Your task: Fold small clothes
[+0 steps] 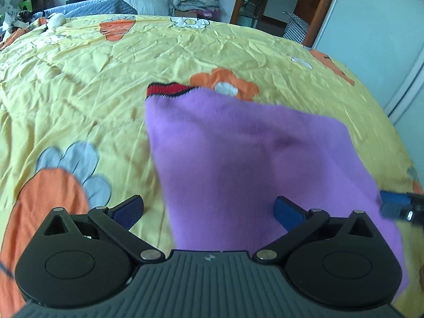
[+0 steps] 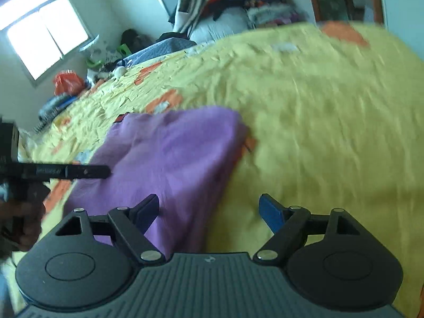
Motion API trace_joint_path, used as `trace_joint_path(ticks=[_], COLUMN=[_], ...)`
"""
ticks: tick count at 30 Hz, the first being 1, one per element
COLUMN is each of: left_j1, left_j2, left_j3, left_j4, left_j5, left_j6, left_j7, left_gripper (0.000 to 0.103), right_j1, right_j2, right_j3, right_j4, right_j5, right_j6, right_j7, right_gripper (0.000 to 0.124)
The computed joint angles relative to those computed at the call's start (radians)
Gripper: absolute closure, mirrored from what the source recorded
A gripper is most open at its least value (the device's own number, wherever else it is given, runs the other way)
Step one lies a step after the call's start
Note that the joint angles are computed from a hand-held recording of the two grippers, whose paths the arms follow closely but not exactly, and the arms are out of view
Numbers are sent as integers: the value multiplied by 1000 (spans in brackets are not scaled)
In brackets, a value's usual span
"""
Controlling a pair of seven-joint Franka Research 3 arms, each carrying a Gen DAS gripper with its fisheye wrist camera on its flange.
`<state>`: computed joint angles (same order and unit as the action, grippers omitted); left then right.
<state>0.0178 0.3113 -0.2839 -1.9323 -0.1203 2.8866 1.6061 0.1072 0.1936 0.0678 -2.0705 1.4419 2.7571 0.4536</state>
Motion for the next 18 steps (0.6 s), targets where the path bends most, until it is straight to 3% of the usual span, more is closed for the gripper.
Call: trace_joint_path(ticks=[4, 11, 14, 16, 18], left_j1=[36, 91, 231, 284, 306], left_j2=[-45, -79, -103, -99, -69], left_j3=[-33, -95, -227, -232, -204], left_j4=[-64, -108, -104, -73, -33], left_j5=[-64, -278, -672, -837, -935], left_j6=[13, -1, -132, -300, -412], left_j7=[61, 215, 555, 650, 629], left_gripper=[0, 0, 0, 0, 0], right_j1=[-27, -21, -51, -61, -76], right_j2=[-5, 13, 36, 43, 54], right_j3=[-10, -8, -14, -16, -19], right_j4=[-9, 11, 29, 37, 46], right_j5=[114, 109, 82, 74, 88], right_j6=[-80, -170, -336, -374, -405], right_j7=[-49, -59, -12, -1, 26], right_gripper=[42, 41, 41, 42, 42])
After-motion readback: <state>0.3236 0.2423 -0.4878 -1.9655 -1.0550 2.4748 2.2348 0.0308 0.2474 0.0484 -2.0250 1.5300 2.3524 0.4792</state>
